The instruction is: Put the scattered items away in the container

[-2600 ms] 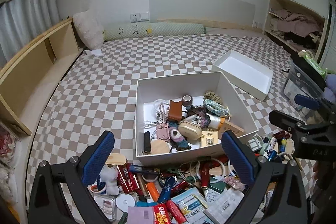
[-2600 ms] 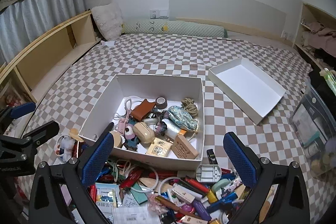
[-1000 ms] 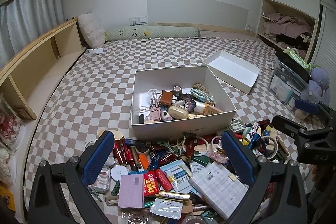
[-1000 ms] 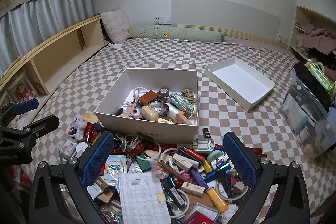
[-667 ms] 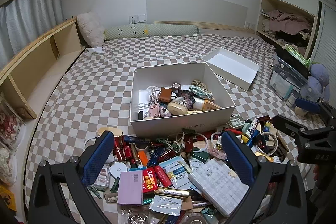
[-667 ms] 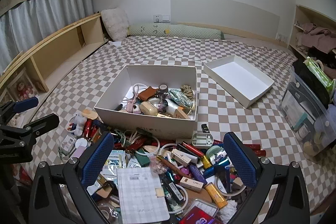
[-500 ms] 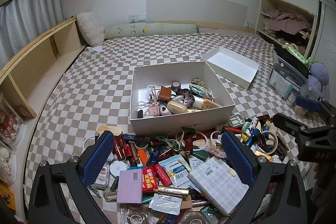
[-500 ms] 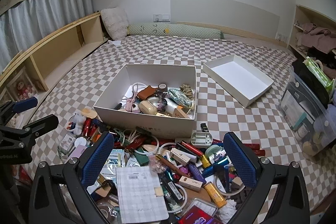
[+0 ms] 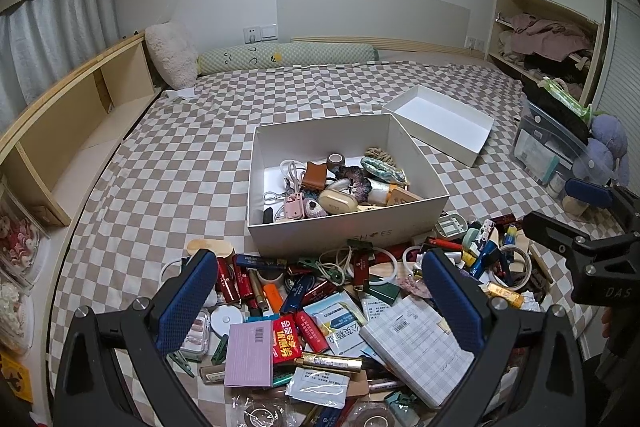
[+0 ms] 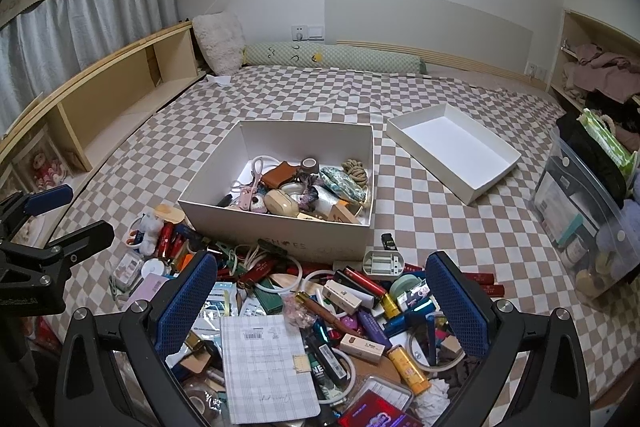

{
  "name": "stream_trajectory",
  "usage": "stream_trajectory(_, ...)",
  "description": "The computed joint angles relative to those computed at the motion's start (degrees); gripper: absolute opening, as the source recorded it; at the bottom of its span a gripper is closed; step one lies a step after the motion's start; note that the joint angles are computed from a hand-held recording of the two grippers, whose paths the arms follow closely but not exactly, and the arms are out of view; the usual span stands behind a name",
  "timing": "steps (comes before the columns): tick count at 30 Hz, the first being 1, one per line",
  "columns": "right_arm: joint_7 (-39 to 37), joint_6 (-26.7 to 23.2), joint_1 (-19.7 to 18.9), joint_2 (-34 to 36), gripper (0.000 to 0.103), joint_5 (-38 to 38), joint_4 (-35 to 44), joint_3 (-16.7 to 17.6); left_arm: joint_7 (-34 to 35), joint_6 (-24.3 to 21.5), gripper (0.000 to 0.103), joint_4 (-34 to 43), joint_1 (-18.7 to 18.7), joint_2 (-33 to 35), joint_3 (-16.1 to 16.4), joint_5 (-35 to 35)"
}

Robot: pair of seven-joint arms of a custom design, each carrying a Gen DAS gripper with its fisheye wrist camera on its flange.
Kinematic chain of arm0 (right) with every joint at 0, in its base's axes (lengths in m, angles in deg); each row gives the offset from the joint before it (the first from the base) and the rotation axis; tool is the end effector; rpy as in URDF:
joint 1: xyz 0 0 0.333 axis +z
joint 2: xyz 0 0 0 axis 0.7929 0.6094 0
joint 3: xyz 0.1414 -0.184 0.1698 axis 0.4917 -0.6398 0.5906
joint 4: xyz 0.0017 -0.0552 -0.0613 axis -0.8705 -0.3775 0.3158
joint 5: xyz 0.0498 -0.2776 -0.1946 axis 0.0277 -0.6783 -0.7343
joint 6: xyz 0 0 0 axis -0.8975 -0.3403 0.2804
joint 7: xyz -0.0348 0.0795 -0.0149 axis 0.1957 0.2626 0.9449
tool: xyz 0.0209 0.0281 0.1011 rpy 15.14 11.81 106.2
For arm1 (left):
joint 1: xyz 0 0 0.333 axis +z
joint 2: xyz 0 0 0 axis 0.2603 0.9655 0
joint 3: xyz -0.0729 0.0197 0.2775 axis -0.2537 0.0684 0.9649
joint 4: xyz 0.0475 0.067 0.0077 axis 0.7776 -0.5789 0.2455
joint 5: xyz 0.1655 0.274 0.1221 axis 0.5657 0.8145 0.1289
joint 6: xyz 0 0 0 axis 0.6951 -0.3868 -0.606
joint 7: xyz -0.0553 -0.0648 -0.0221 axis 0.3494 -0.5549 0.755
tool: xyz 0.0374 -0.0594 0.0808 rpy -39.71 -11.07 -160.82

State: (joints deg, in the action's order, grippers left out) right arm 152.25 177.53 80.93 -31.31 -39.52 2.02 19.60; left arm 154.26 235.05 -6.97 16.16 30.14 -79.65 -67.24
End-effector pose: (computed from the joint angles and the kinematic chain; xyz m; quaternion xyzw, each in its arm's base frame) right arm 0.5918 0.2950 0.4996 -0.6227 0.6738 -0.2789 0.2834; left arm 0.6259 -0.0820 0.5405 -0.5160 0.7614 -0.3215 0.2248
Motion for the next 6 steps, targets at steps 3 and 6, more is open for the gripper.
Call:
stream_trajectory(3,-0.19,-0.02,-0.03,0.08,0.103,0.13,0.12,0.04,-0.82,0.77,0.102,-0.29,-0.16,-0.01,0.29,0.43)
stream_trajectory(6,-0.13,0.00,0.03,-0.02,0.103,0.04,-0.07,-0.02,-0.45,0.94,0.102,-0.57,0.11,-0.01,0.16,0.37)
